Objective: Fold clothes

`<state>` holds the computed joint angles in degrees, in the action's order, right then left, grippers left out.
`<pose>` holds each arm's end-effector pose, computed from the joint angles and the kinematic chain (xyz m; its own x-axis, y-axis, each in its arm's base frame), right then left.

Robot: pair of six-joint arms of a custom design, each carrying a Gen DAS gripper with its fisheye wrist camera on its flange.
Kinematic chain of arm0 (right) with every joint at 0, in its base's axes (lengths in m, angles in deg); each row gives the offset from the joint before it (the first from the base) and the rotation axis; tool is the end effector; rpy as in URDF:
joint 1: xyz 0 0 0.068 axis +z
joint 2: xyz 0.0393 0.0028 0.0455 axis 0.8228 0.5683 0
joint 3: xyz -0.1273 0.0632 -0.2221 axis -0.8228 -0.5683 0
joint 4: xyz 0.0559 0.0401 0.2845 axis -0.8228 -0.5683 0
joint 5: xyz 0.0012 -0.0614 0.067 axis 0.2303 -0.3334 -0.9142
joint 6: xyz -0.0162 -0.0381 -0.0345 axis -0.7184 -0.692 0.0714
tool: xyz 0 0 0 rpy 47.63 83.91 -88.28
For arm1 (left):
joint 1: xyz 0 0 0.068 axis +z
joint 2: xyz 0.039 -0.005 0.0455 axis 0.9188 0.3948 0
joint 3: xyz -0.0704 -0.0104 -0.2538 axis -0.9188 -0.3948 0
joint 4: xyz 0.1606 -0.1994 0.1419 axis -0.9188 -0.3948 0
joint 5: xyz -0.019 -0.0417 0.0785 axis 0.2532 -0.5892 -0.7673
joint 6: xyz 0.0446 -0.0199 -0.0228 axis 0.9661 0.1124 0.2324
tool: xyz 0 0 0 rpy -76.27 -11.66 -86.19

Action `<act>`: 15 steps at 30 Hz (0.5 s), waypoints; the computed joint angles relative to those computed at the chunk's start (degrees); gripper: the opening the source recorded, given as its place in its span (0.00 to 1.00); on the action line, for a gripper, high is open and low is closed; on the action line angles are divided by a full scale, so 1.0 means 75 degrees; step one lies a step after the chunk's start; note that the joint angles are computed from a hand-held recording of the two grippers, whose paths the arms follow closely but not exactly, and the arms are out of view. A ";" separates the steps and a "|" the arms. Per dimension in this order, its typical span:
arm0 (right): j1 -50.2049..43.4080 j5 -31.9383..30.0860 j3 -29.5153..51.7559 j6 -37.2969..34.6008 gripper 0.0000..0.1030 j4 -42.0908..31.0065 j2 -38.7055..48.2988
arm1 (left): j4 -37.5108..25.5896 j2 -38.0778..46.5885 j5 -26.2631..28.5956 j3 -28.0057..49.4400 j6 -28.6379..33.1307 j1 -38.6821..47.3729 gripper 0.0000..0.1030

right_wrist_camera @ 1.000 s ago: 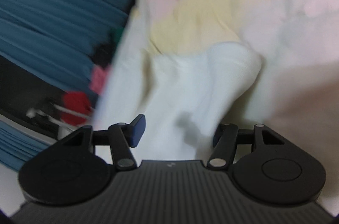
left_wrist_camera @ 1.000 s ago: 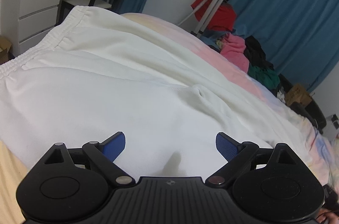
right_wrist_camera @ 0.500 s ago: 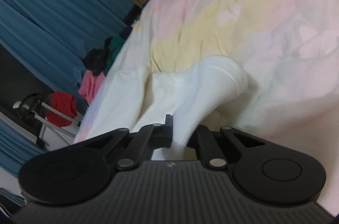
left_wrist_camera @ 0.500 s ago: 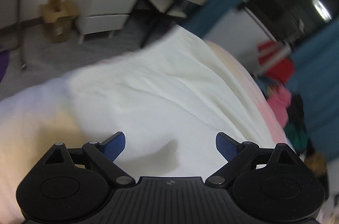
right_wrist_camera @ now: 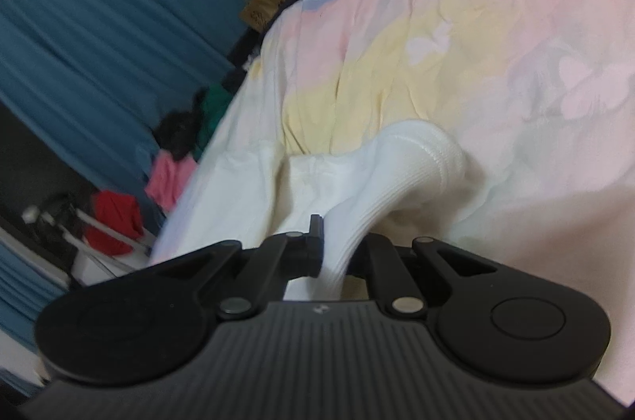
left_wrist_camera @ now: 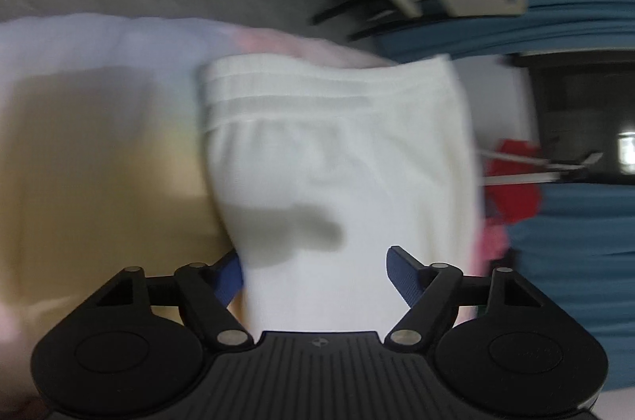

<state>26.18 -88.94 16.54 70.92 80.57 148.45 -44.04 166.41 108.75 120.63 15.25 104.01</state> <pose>0.2813 -0.1507 0.1285 0.0341 0.8705 -0.4910 0.5381 0.3980 0.7430 0.2660 0.1736 0.2092 -0.2998 -0.9525 -0.0535 -0.5470 0.2175 -0.8084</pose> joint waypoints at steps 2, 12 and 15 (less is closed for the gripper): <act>0.0017 0.0032 -0.0068 0.0073 0.05 0.0291 0.0007 | 0.0839 -0.0284 0.0339 -0.0466 -0.0438 0.0061 0.74; -0.0164 -0.0245 0.0470 0.0399 0.05 -0.0409 0.0826 | -0.0513 0.0316 -0.1036 0.0273 0.0150 -0.0565 0.34; 0.0010 0.0160 0.0145 0.0393 0.05 -0.0215 0.0292 | -0.0235 -0.0015 -0.1091 0.0067 -0.0010 -0.0582 0.11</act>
